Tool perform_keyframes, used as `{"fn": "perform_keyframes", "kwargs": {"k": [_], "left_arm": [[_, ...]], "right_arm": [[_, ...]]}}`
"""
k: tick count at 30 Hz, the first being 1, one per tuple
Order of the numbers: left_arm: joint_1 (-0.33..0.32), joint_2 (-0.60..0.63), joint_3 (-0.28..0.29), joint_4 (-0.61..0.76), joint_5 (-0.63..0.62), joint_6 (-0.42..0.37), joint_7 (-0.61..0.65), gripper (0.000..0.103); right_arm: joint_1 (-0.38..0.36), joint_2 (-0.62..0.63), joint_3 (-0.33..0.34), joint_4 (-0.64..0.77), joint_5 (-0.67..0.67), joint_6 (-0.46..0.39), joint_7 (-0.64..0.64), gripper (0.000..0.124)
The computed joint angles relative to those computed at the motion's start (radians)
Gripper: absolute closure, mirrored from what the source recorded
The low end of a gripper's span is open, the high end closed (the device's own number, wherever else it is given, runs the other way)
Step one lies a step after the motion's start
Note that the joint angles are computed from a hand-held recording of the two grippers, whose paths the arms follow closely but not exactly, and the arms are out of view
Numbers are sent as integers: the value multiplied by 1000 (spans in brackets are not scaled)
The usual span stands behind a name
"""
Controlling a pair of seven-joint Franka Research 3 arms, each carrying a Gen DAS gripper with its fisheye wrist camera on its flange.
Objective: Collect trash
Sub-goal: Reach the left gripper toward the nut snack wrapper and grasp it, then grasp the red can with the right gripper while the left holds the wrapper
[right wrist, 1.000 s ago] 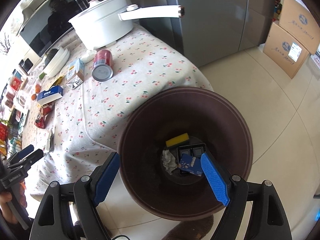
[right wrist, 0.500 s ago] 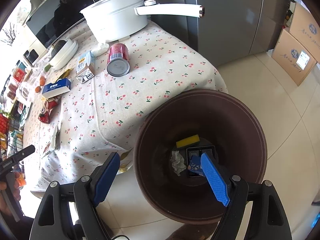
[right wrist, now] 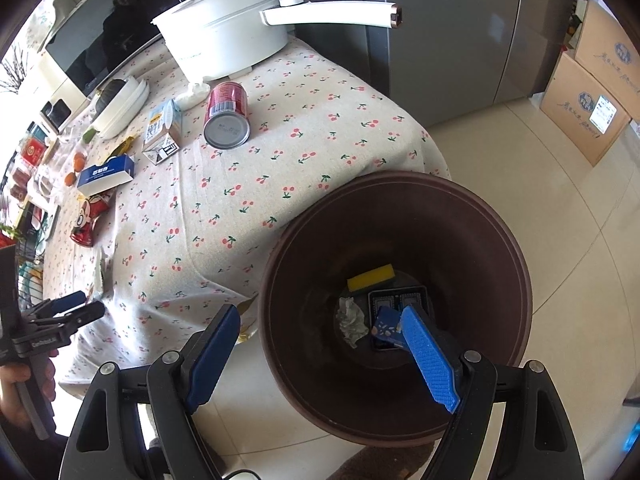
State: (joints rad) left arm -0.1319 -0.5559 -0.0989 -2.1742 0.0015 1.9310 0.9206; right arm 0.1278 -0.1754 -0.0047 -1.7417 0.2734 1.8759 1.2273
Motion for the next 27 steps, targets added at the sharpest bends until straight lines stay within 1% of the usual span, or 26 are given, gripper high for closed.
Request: {"fn": "perform_keyframes", "kwargs": {"k": [2,4,5,6,7,9,10,13,16,18,23,27], "left_arm": [[4,-4,6,-11,-1,16,-2,28],[7,-11,18,-22,-14,30,-1,45],[8,-20,25,-34,-23,42,-1,48],[10,-29,33,-46,-35,53,-3,53],[14,-42,40,-57,-44,57,-4,61],[17,-57,49,-76,-64,69,-10,69],[21,-64,49,-81,-63,68,-13,75],[29,-83,50,-89,-52,58,-6,90],[39,-95,45,-85,-36,53,-15,96],[45,-108,37,-79,-19,51,-24,98],[62,-134,37,-70,14,71,-56,98],[72,-153,41,-65,40,88,-66,98]], "right_arm": [[-1,2,-1,2,-2,-2,3,39],[-2,4,-2,4,-2,-4,5,39],[-2,4,-2,4,-2,-5,4,39],[-2,4,-2,5,-2,-6,3,39],[-1,4,-1,5,-3,-6,2,39],[0,3,1,3,-5,-5,2,39],[1,2,2,3,-5,-5,2,39],[5,3,4,4,-4,-3,6,39],[9,5,9,5,-6,-1,15,39],[14,8,12,9,-5,0,21,39],[32,40,26,53,-11,6,40,39],[56,98,40,128,3,20,64,39]]}}
